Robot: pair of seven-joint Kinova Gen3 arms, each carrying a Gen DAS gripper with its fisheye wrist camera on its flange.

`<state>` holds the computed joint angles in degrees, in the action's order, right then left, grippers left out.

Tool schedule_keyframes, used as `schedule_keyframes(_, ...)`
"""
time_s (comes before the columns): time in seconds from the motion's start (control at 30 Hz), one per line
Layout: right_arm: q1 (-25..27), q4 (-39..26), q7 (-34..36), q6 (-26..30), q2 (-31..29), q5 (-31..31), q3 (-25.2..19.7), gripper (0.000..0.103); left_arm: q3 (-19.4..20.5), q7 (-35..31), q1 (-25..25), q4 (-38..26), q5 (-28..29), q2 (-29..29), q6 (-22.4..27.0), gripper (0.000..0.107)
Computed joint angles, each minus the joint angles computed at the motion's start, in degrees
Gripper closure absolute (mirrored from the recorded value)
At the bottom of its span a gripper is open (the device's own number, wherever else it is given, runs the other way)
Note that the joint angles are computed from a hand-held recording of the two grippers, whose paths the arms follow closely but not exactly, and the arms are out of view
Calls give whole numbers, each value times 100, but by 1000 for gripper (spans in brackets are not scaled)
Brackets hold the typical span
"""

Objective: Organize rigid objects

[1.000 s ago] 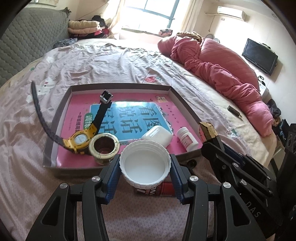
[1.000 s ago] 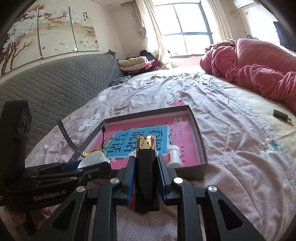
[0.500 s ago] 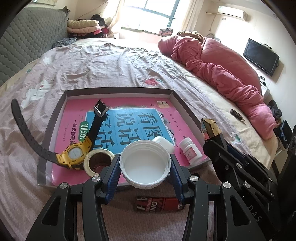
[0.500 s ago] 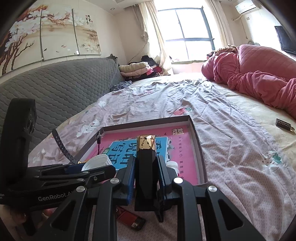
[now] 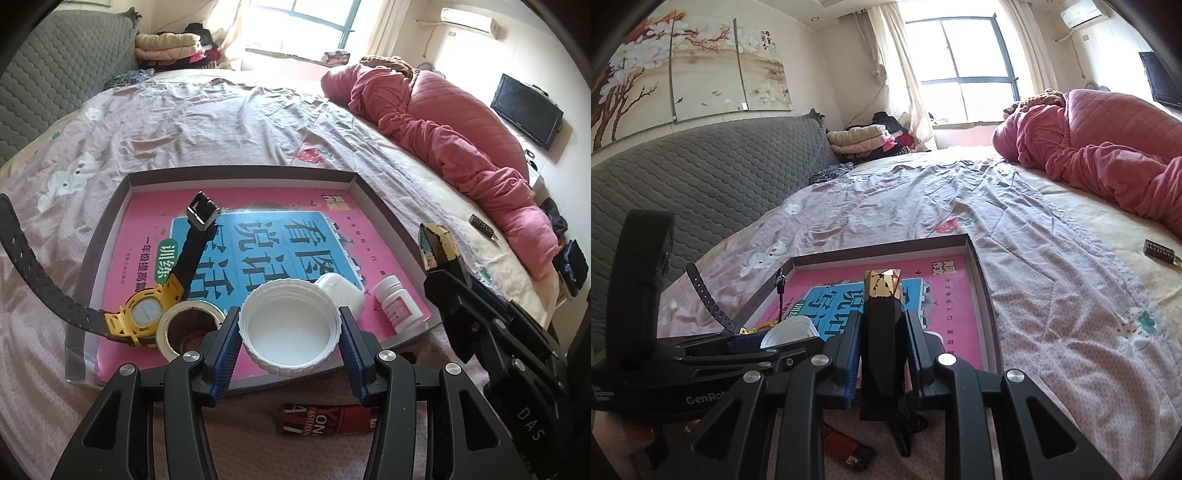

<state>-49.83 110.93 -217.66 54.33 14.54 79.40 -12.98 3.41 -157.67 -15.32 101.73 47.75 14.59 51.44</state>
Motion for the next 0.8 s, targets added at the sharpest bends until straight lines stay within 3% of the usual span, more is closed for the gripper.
schedule_keyframes(0.47,80,-154,336,-256,179,147,101,80,86,54,103,-88,-113,123,-250,56)
schedule_keyframes(0.8,160,-141,319,-413,197,151,172,80,204,799,369,-604,-684,430,-208,56)
